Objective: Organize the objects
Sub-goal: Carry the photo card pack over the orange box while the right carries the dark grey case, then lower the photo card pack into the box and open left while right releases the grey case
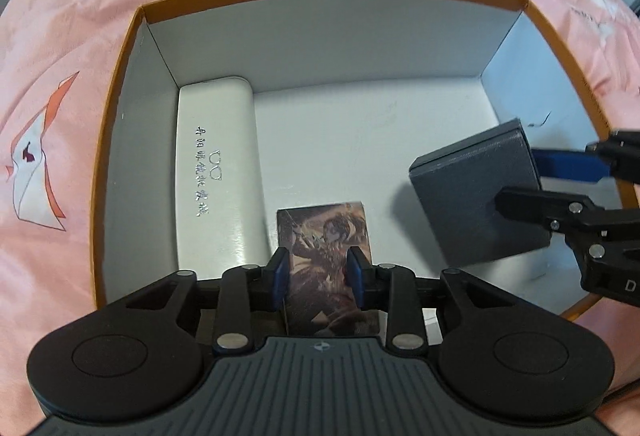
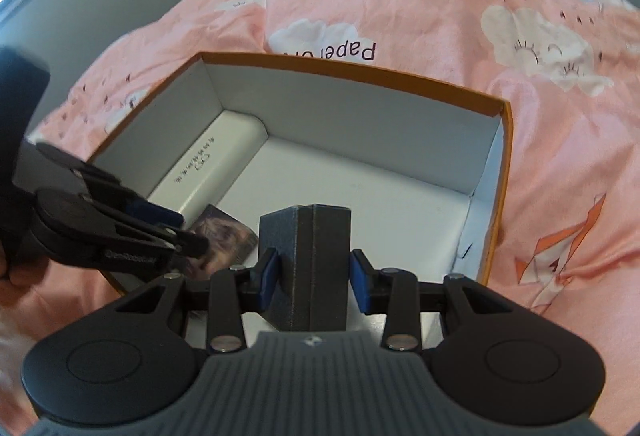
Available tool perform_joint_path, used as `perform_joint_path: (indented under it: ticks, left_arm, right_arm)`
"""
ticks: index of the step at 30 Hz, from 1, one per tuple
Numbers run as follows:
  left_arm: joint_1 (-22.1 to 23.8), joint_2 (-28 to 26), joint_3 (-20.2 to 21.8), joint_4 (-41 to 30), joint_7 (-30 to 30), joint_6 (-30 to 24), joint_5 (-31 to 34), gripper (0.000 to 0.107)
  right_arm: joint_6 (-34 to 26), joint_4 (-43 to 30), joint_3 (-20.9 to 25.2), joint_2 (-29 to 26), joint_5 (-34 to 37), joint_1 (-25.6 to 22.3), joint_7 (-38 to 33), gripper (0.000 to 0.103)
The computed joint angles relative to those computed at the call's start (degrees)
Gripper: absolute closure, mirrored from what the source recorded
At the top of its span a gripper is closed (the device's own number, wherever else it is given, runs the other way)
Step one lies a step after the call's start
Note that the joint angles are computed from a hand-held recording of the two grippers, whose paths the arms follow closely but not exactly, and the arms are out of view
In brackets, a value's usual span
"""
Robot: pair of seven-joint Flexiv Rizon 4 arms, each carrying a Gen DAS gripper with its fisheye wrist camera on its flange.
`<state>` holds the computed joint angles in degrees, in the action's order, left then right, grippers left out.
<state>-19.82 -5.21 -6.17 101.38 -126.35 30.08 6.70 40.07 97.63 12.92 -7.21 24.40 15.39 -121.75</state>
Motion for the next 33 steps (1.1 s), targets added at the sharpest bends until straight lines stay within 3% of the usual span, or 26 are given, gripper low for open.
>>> perform_joint_path:
  ticks: [12,23,28,33]
  left_arm:
    - [1.8,0.0,0.5,0.0,6.7,5.6,-2.3,0.071]
    - [2.8,-0.9,1.3,1.7,10.9,8.1,-4.9,0.072]
    - [3.2,-0.8,1.3,3.3,13.3,10.3,-6.9,0.072]
    - [3.6,-1.9,1.2,3.1,16.0,11.2,-8.3,0.072]
  right_arm:
    - [0.0,-3.0,1.4,-3.4,-10.7,2.8,-20.0,0.063]
    - [14.4,5.0,3.3,-3.8,-23.0,5.4,-42.2,0.063]
    - [10.2,3.9,3.4,-3.6,-22.0,5.1,-45.2,0.064]
    - [-6.9,-6.0,2.6,-5.5,-17.6,5.0,-42.6,0.064]
